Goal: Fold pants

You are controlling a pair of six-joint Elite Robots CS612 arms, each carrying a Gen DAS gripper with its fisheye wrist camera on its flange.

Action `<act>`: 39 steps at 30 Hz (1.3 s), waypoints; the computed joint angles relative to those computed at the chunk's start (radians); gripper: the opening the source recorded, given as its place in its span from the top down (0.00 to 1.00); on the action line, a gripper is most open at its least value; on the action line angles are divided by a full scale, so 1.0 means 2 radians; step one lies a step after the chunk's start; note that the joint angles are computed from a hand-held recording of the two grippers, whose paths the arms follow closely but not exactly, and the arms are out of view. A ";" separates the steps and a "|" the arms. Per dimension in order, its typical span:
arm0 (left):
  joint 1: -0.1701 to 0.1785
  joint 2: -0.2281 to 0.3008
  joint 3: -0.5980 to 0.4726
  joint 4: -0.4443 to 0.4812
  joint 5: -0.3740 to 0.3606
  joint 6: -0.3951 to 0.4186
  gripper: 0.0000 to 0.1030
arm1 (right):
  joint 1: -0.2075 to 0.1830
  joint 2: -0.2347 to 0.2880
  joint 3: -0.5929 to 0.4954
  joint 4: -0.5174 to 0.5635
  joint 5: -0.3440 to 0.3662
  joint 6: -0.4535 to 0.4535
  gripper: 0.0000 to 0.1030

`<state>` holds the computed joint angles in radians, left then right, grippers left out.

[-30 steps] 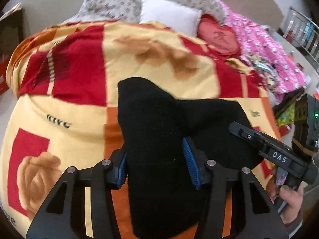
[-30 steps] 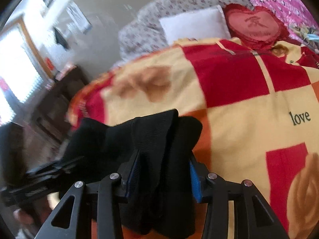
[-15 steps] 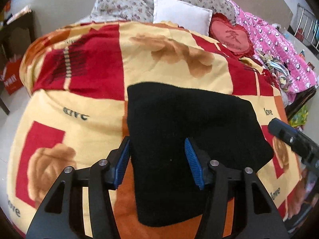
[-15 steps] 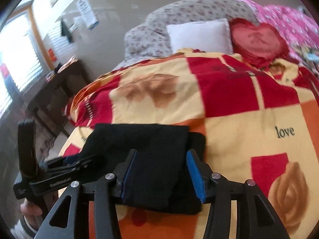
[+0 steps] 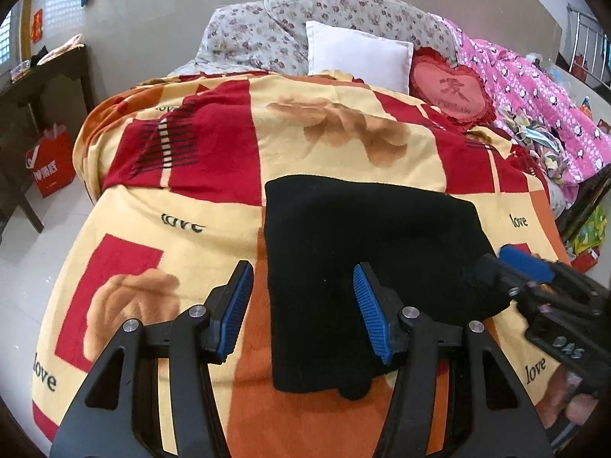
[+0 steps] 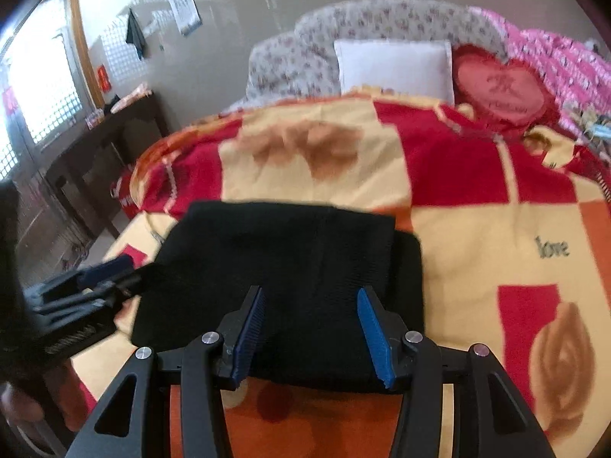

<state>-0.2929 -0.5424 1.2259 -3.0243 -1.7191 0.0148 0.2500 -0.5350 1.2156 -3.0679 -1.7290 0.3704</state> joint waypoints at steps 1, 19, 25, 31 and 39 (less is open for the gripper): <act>-0.001 -0.002 0.003 -0.005 0.003 0.000 0.47 | 0.001 -0.003 0.006 -0.009 -0.004 0.000 0.53; -0.002 -0.022 0.045 -0.045 0.017 -0.001 0.47 | 0.010 -0.019 0.036 -0.027 -0.008 0.015 0.53; -0.003 -0.025 0.053 -0.047 0.021 0.001 0.47 | 0.011 -0.019 0.038 -0.028 -0.008 0.014 0.53; -0.004 -0.026 0.059 -0.057 0.025 0.006 0.47 | 0.011 -0.021 0.042 -0.029 -0.005 0.017 0.53; -0.005 -0.027 0.061 -0.059 0.025 0.008 0.47 | 0.011 -0.022 0.044 -0.027 0.000 0.017 0.53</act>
